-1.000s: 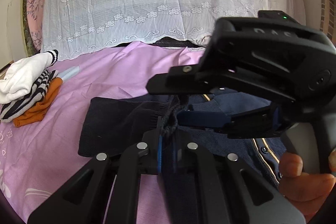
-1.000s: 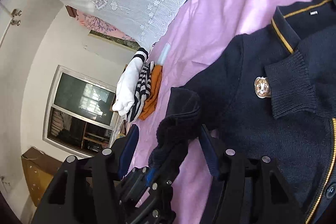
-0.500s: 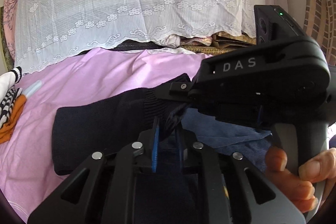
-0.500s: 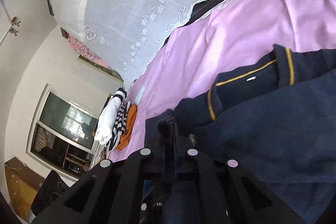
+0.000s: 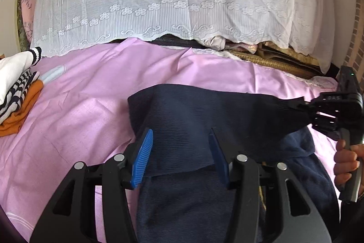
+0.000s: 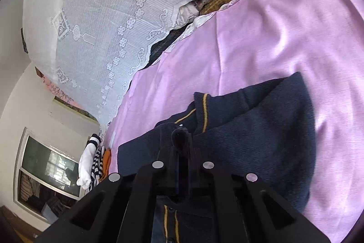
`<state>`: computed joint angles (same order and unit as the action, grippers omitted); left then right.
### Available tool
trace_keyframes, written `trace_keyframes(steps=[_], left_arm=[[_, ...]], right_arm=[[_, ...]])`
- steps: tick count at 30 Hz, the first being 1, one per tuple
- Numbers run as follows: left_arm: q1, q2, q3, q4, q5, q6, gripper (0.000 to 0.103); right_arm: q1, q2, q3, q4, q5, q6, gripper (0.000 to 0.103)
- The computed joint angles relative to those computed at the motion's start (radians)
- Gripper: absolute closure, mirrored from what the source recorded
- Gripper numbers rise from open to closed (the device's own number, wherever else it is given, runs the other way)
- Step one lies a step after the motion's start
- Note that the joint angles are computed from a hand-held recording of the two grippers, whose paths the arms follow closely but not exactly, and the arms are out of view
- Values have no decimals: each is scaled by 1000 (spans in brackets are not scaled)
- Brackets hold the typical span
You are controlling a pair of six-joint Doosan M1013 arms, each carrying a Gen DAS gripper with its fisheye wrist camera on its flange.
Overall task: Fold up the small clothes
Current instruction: 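Fold the held sleeve across the cardigan front toward the right gripper, then release the sleeve and press the folded sleeves flat with both grippers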
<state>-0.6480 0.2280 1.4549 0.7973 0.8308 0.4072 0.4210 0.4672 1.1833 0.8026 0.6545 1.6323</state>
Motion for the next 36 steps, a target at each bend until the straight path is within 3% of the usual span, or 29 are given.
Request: trace_keyframes(steps=[4, 7, 8, 11, 13, 15, 17, 18, 20, 24, 28, 29, 32, 36], left_arm=[[21, 49, -56, -78, 107, 89, 53], [33, 95, -104, -112, 204, 136, 51], [39, 103, -111, -132, 219, 149, 45], [50, 107, -109, -164, 227, 151, 36], [54, 95, -100, -173, 208, 147, 36], [50, 80, -89, -155, 195, 131, 36], [48, 64, -82, -138, 168, 120, 36], [48, 60, -85, -136, 153, 122, 37], [46, 67, -106, -138, 140, 155, 37], [41, 119, -172, -133, 175, 216, 37], [42, 157, -189, -152, 205, 254, 36], [42, 162, -183, -144, 207, 254, 32], [51, 156, -170, -167, 179, 251, 30], [50, 139, -151, -165, 158, 236, 31]], right_arm=[[-8, 4, 2, -35, 9, 33, 98], [9, 11, -20, -226, 17, 143, 97], [17, 16, -29, -292, 27, 179, 97], [29, 36, -57, -432, 73, 258, 93], [32, 36, -57, -479, 76, 282, 92], [33, 19, -43, -521, 51, 347, 85], [49, -8, -24, -644, -4, 416, 85], [54, -17, -19, -652, -25, 400, 85], [53, -22, -18, -510, -47, 258, 85], [71, 13, -68, -424, 24, 136, 85], [82, 48, -110, -508, 121, 178, 86], [76, 57, -115, -498, 140, 175, 87], [62, 61, -103, -454, 139, 169, 103], [61, 46, -80, -431, 119, 181, 99]])
